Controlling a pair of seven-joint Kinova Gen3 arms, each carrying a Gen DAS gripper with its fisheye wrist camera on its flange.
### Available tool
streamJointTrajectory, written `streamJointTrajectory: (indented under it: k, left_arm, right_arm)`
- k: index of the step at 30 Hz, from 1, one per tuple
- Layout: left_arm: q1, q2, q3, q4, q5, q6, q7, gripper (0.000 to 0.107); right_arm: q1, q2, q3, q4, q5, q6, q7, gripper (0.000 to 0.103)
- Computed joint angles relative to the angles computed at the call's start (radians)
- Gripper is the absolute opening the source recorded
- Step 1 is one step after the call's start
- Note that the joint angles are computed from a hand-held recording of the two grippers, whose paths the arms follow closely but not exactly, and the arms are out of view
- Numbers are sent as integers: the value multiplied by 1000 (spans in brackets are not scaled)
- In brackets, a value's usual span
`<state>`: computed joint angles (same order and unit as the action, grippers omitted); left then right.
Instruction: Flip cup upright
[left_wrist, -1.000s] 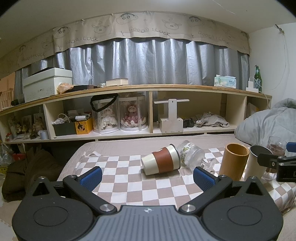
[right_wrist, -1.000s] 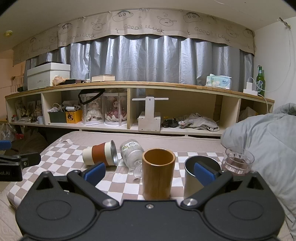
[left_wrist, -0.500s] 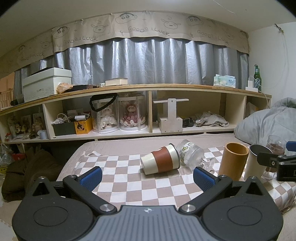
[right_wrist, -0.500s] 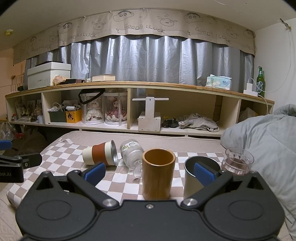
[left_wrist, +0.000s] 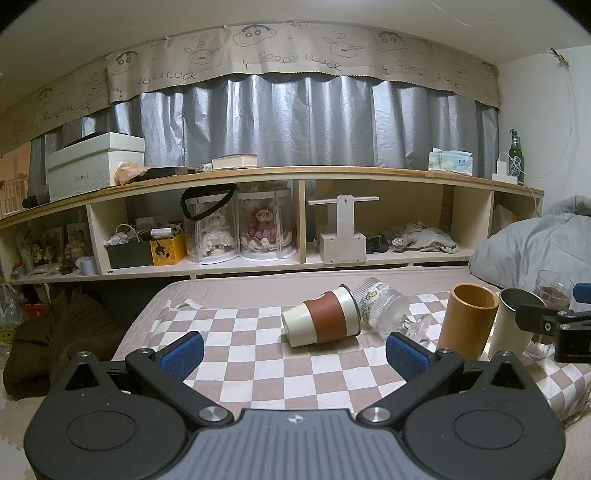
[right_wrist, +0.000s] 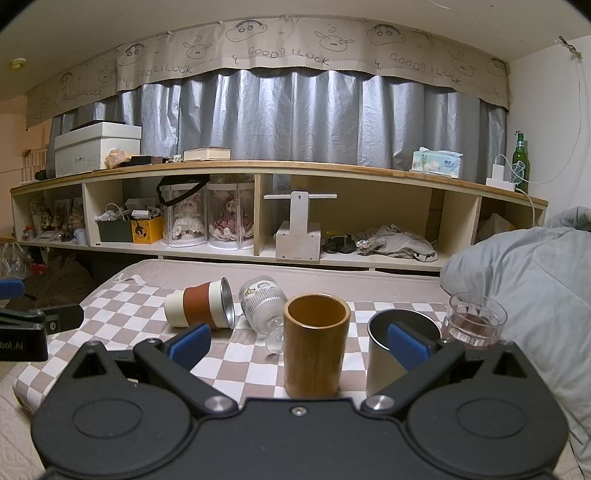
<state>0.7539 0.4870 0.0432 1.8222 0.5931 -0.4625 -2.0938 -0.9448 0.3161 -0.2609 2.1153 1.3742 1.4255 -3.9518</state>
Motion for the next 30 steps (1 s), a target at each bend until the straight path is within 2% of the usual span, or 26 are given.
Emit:
streamJointTrajectory:
  k: [30]
  left_arm:
    - [3, 8, -2, -8, 1, 5, 0, 103]
  right_arm:
    - [1, -2, -1, 1, -1, -2, 0, 103]
